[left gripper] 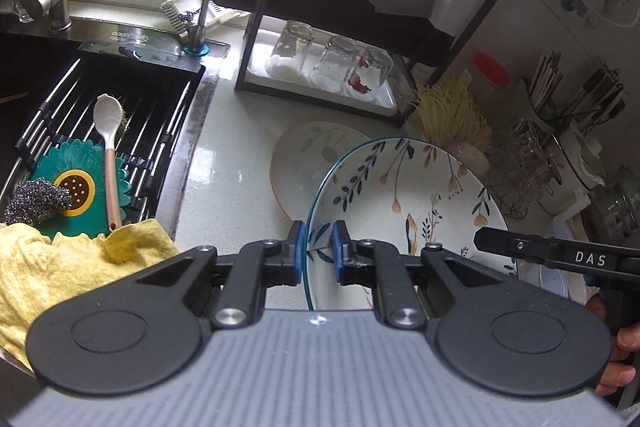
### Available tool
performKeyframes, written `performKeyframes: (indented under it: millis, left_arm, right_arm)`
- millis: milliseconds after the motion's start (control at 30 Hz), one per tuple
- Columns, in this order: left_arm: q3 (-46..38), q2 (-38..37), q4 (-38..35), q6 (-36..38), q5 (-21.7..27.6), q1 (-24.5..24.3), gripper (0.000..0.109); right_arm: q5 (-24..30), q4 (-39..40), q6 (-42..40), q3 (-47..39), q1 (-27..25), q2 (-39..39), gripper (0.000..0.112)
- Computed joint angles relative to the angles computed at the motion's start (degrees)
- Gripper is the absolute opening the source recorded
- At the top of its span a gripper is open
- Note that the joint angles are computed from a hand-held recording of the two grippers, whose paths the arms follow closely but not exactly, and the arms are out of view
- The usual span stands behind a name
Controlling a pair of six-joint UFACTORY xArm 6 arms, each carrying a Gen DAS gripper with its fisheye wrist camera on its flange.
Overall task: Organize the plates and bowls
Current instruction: 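Lift the floral plate and carry it toward the open counter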
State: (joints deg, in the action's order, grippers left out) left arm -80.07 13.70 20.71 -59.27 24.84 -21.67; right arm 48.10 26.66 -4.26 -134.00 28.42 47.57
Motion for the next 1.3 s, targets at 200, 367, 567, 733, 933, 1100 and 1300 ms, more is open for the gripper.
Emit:
performKeyframes:
  millis: [200,367,567,733,933,1100,1300]
  left_arm:
    - [-3.57,3.53,-2.91,2.78,1.44,-2.43,0.017]
    - [-6.76,7.11,-6.94,5.84,2.79,-4.22,0.017]
    - [-12.56,12.63,-10.96,10.94,5.70,-6.04,0.018]
    - [-19.37,18.19,-12.77,15.14,8.95,-7.02,0.019]
    - [-25.20,23.06,-15.92,19.45,10.04,-7.02,0.020]
    - [-27.52,25.25,-17.88,21.26,10.67,-6.79,0.020]
    - [-28.35,26.88,-22.70,25.00,10.95,-6.55,0.023]
  right_arm:
    - [-4.99,0.00,-1.76,13.50,-1.15,-7.64,0.023]
    - [-7.00,-1.93,-0.77,21.93,-2.16,-12.17,0.023]
    - [-8.44,-4.50,0.94,27.83,-3.26,-14.79,0.023]
    - [-11.03,-10.26,7.37,32.31,-3.56,-15.96,0.024]
    - [-13.49,-18.33,11.44,34.75,-3.29,-16.56,0.023]
    - [-12.66,-20.50,12.83,34.10,-3.31,-15.67,0.023]
    - [-13.01,-24.32,17.06,34.89,-2.94,-16.05,0.022]
